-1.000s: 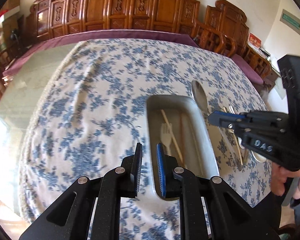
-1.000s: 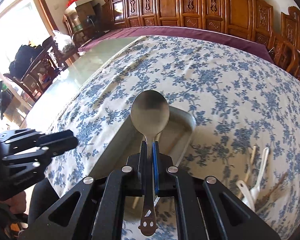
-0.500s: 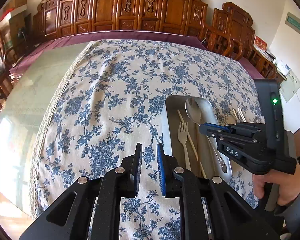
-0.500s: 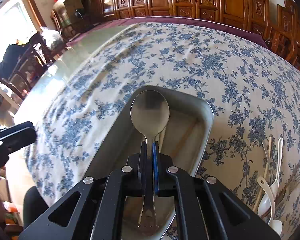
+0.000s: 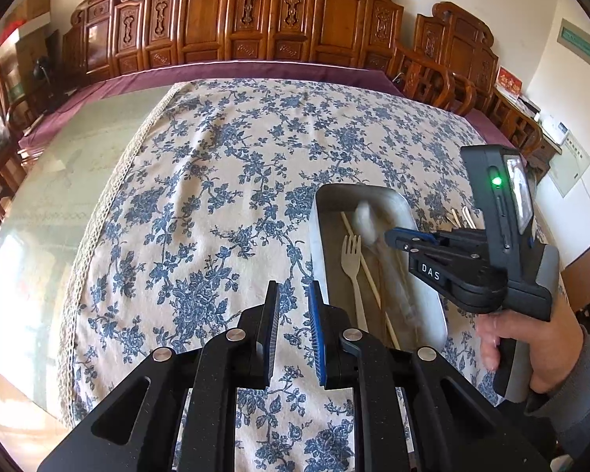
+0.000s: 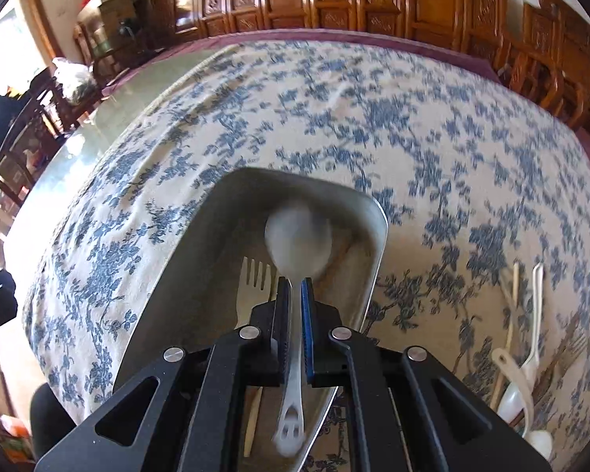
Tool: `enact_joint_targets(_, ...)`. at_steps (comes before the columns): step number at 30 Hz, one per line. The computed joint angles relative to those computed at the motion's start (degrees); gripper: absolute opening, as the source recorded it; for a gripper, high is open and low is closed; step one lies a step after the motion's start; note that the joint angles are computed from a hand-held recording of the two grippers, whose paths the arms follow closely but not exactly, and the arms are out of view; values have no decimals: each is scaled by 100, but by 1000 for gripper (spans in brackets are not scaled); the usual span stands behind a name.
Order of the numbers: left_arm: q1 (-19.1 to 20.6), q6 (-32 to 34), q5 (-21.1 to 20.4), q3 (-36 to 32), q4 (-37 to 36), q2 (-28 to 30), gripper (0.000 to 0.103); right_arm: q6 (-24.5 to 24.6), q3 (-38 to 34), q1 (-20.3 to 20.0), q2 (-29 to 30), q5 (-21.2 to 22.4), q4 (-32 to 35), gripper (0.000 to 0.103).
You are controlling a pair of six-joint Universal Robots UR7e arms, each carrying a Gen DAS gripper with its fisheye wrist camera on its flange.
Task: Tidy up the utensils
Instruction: 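Lower the metal spoon into the tray and open right gripper, then grasp the white plastic spoon by its handle with right gripper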
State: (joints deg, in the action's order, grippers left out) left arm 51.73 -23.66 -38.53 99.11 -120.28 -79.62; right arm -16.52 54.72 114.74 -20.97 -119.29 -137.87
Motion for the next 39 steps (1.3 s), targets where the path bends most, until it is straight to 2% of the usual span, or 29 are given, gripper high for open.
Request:
enact_joint_targets(1, -26, -41, 33, 17, -6, 3, 22, -18, 62, 1, -61, 36, -33, 8)
enact_joint_targets(6, -131, -110, 45, 45, -33, 59, 25, -288, 756, -16, -631, 354, -530, 8)
enact_joint_targets(10, -231, -55, 26, 84, -191, 124, 35, -407, 1394, -82, -1215, 570, -829, 8)
enact_joint_targets(14, -304, -17, -82, 103, -301, 233, 42, -565, 1919, -168, -1726, 532, -1088, 9)
enact_joint_targets(17, -352, 25, -155, 112, -414, 325, 54, -722, 2260, -248, -2056, 394, -1314, 8)
enact_joint_targets(19, -379, 78, -213, 137, -555, 390, 67, -743, 2447, -336, -2256, 337, -1401, 8)
enact_joint_targets(21, -401, 160, -255, 210, -807, 434, 76, -735, 2581, -415, -2398, 275, -1465, 8)
enact_joint_targets(25, -426, 124, -409, 235, -916, 562, 76, -753, 2835, -589, -2621, 85, -1570, 9)
enact_joint_targets(27, -446, 149, -475, 236, -945, 653, 77, -840, 2979, -674, -2710, -32, -1649, 20)
enact_joint_targets(30, -475, 168, -550, 196, -917, 778, 77, -854, 3097, -823, -2812, -64, -1575, 24)
enact_joint_targets(33, -498, 215, -587, 144, -913, 896, 77, -806, 3124, -948, -2814, -73, -1437, 37)
enact_joint_targets(39, -511, 252, -666, 45, -883, 1113, 77, -661, 3083, -1169, -2748, 131, -1099, 37)
